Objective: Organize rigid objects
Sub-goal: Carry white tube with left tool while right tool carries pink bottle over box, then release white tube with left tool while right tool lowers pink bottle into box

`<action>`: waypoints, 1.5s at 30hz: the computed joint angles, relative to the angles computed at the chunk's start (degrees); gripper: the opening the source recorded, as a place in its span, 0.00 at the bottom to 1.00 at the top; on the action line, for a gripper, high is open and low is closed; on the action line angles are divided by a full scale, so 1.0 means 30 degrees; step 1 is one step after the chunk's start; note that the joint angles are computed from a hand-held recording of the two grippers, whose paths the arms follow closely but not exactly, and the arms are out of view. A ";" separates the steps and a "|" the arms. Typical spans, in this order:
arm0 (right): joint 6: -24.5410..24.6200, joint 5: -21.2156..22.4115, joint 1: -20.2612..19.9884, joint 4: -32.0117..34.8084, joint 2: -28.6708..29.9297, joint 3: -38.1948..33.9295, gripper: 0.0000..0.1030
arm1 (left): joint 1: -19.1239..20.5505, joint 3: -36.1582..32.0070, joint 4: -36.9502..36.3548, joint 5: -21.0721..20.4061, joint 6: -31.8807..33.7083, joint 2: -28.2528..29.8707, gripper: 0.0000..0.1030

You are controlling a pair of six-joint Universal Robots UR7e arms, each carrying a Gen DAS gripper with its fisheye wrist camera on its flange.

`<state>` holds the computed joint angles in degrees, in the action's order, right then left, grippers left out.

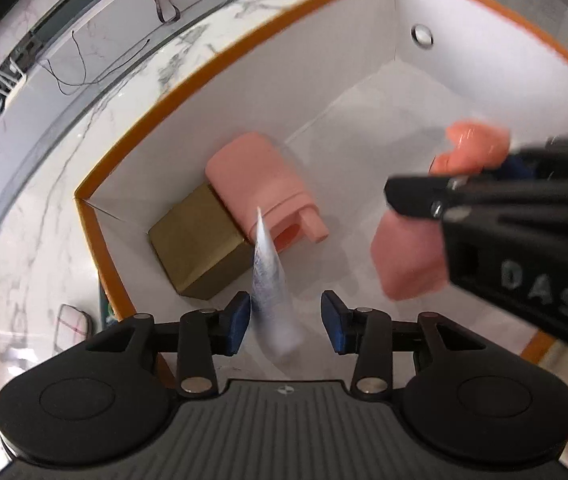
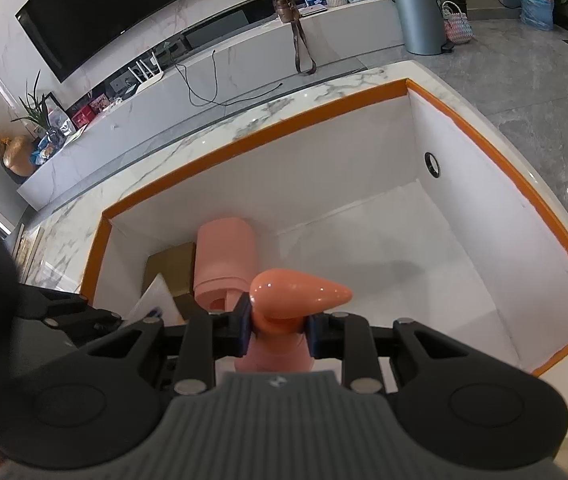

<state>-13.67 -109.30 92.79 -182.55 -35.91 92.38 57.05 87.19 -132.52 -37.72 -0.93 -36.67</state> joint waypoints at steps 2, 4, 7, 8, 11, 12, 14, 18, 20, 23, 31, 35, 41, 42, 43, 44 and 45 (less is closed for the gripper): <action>0.0010 -0.0008 0.0000 -0.0038 0.0010 0.0018 0.25 | 0.0000 0.0353 -0.0973 -0.0475 0.0073 -0.0469 0.48; 0.0083 -0.0016 0.0016 -0.0082 0.0020 0.0016 0.25 | -0.0078 0.0736 -0.1728 -0.0600 0.0237 -0.0877 0.48; 0.0226 0.0097 0.0040 0.0192 0.0046 -0.0057 0.25 | -0.0184 0.1161 -0.2566 -0.0777 0.0405 -0.1374 0.48; 0.0288 0.0217 0.0035 0.0353 0.0022 -0.0045 0.25 | -0.0238 0.1389 -0.2858 -0.0826 0.0369 -0.1583 0.47; 0.0214 0.0387 0.0094 0.0614 0.0076 -0.0082 0.25 | -0.0400 0.2324 -0.4327 -0.1327 0.0283 -0.2344 0.47; 0.0107 0.0366 0.0140 0.0642 0.0135 -0.0106 0.25 | -0.0458 0.2573 -0.4721 -0.1489 0.0145 -0.2564 0.47; -0.0056 0.0300 0.0226 0.0738 0.0240 -0.0163 0.25 | -0.0468 0.2958 -0.5988 -0.1512 0.0203 -0.2766 0.47; -0.0796 -0.0354 0.0568 0.0490 0.0596 -0.0306 0.25 | -0.0444 0.3595 -0.7800 -0.1630 -0.0436 -0.3310 0.47; -0.1162 -0.0700 0.0744 0.0321 0.0836 -0.0429 0.25 | -0.0332 0.3730 -0.8032 -0.1569 -0.0988 -0.3474 0.47; -0.1250 -0.0762 0.0904 0.0787 0.1050 -0.0675 0.25 | -0.0091 0.3882 -0.7817 -0.1647 -0.2070 -0.3789 0.47; -0.0835 -0.1174 0.1206 0.1887 0.1733 -0.1479 0.25 | 0.0808 0.4592 -0.8011 -0.3553 -0.3475 -0.4587 0.37; -0.0392 -0.1133 0.1264 0.2149 0.1981 -0.1810 0.25 | 0.1055 0.4720 -0.8293 -0.4115 -0.3572 -0.4691 0.34; -0.0378 -0.1274 0.1480 0.2375 0.2545 -0.2466 0.25 | 0.1386 0.4723 -0.8838 -0.4488 -0.3867 -0.4803 0.34; -0.0613 -0.1401 0.1556 0.2226 0.2686 -0.2576 0.25 | 0.1437 0.4718 -0.8884 -0.4529 -0.3912 -0.4823 0.34; -0.0849 -0.1474 0.1616 0.2110 0.2814 -0.2677 0.26 | 0.1475 0.4706 -0.8922 -0.4533 -0.3927 -0.4826 0.34; -0.1101 -0.1549 0.1677 0.1978 0.2927 -0.2755 0.26 | 0.1505 0.4691 -0.8941 -0.4512 -0.3961 -0.4835 0.34; -0.1334 -0.1634 0.1721 0.1876 0.2967 -0.2761 0.26 | 0.1525 0.4714 -0.8992 -0.4484 -0.3993 -0.4854 0.34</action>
<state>-17.67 -114.20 97.95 -176.92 -27.01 84.10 61.62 101.33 -159.50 -51.18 -12.91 -51.24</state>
